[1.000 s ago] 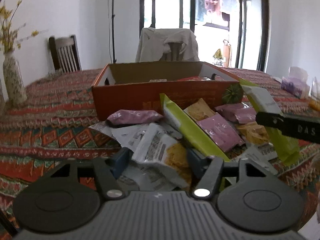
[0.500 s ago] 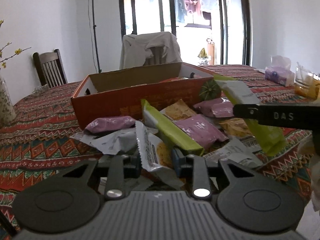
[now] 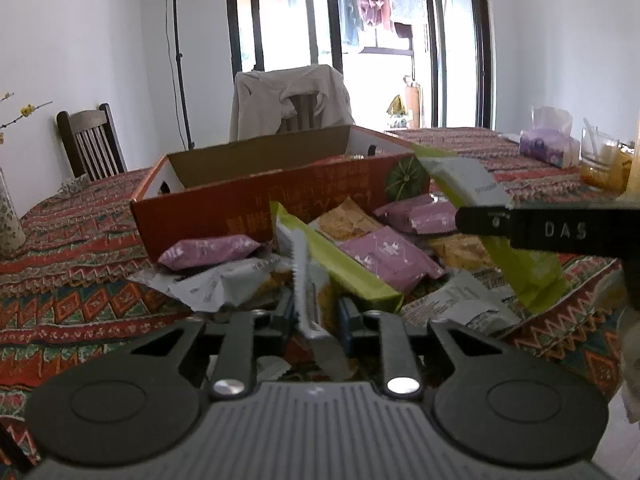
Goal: Organize snacks
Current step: 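Carry both packets over the box and open both grippers to release them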
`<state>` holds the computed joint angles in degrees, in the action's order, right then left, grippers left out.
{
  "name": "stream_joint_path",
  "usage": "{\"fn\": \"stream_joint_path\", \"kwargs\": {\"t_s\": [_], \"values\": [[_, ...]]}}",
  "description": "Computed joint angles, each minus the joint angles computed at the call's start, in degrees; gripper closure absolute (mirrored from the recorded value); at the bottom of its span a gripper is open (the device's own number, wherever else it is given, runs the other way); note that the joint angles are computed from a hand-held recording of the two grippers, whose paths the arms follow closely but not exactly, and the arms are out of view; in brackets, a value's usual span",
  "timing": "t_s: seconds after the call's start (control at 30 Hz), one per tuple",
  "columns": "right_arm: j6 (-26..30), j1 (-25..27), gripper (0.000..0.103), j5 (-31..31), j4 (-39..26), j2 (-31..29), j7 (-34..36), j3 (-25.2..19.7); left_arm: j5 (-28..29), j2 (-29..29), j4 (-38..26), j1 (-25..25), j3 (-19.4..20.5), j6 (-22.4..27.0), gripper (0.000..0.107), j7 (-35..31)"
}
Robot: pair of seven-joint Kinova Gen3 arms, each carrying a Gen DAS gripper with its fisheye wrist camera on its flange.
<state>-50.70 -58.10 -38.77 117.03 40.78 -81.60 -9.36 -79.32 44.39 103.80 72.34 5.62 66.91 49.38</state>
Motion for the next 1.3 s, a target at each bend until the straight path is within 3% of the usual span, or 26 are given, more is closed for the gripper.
{"fn": "stream_joint_path", "kwargs": {"t_s": [0.43, 0.73, 1.03, 1.3], "values": [[0.25, 0.35, 0.065, 1.82, -0.57, -0.04, 0.08, -0.03, -0.54, -1.21, 1.08, 1.68, 0.18, 5.14, 0.091, 1.28], [0.3, 0.08, 0.065, 1.24, -3.89, -0.35, 3.84, 0.81, -4.57, -4.2, 3.61, -0.9, 0.93, 9.11, 0.091, 2.91], [4.48, 1.96, 0.065, 0.97, -13.56, 0.58, 9.91, 1.97, -10.42, -6.12, 3.29, -7.05, 1.31, 10.53, 0.091, 1.88], [14.32, 4.03, 0.065, -1.69, -26.89, 3.6, 16.5, 4.29, -15.21, -7.23, 2.39, -14.67, 0.68, 6.18, 0.091, 2.34]]}}
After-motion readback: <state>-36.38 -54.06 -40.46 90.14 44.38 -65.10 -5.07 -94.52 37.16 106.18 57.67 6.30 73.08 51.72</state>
